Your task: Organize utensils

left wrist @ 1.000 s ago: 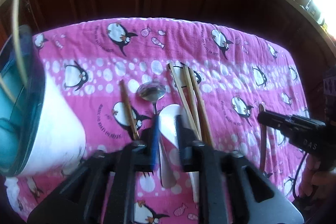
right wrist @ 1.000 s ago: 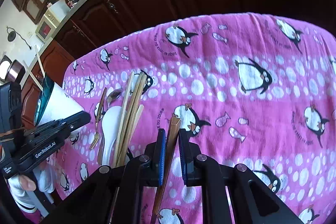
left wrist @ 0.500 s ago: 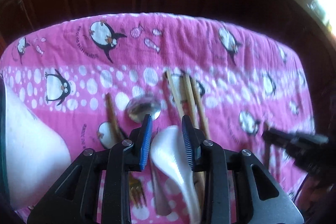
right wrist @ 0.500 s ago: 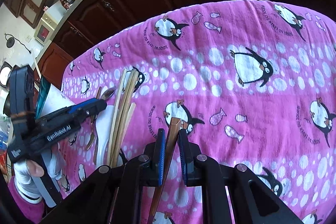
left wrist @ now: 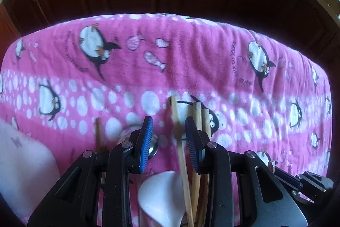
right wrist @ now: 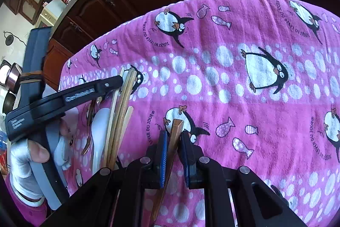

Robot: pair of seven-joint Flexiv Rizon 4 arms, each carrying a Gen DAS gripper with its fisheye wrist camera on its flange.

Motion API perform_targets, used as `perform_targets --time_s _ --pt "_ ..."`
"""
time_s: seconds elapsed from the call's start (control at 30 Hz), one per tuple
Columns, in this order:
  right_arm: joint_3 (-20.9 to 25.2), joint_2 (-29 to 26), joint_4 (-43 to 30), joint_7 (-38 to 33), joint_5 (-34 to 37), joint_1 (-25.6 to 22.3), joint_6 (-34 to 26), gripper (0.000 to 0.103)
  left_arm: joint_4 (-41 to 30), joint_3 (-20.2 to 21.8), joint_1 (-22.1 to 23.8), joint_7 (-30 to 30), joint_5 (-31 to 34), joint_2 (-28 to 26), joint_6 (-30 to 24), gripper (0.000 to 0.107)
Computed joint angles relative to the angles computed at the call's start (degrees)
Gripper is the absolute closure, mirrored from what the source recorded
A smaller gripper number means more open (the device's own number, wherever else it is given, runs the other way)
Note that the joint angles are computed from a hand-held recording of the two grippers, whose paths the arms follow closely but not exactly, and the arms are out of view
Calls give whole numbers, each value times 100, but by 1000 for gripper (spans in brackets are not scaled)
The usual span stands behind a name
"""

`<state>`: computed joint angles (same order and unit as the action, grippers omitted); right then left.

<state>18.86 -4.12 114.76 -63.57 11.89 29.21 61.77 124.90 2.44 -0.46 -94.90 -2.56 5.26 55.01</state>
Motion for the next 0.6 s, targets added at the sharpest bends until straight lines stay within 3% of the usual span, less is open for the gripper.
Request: perform_targets --time_s 0.1,0.13,0.23,0.43,0.6 --pt "-6 -37 -15 -16 26 -5 13 91 -112 -54 -15 -50 37 -155 -13 85" --pt "-7 -52 -13 -12 8 -2 31 91 -134 -61 -34 -13 -20 -202 19 98" --pt "-4 -36 43 0 -91 8 119 91 108 46 -104 504 -642 -123 265 102" --pt "20 316 289 238 -336 43 583 92 874 349 -333 1377 -1889 869 401 103" --pt "27 635 402 355 -533 107 656 93 1285 536 -431 1726 -2093 1894 202 103"
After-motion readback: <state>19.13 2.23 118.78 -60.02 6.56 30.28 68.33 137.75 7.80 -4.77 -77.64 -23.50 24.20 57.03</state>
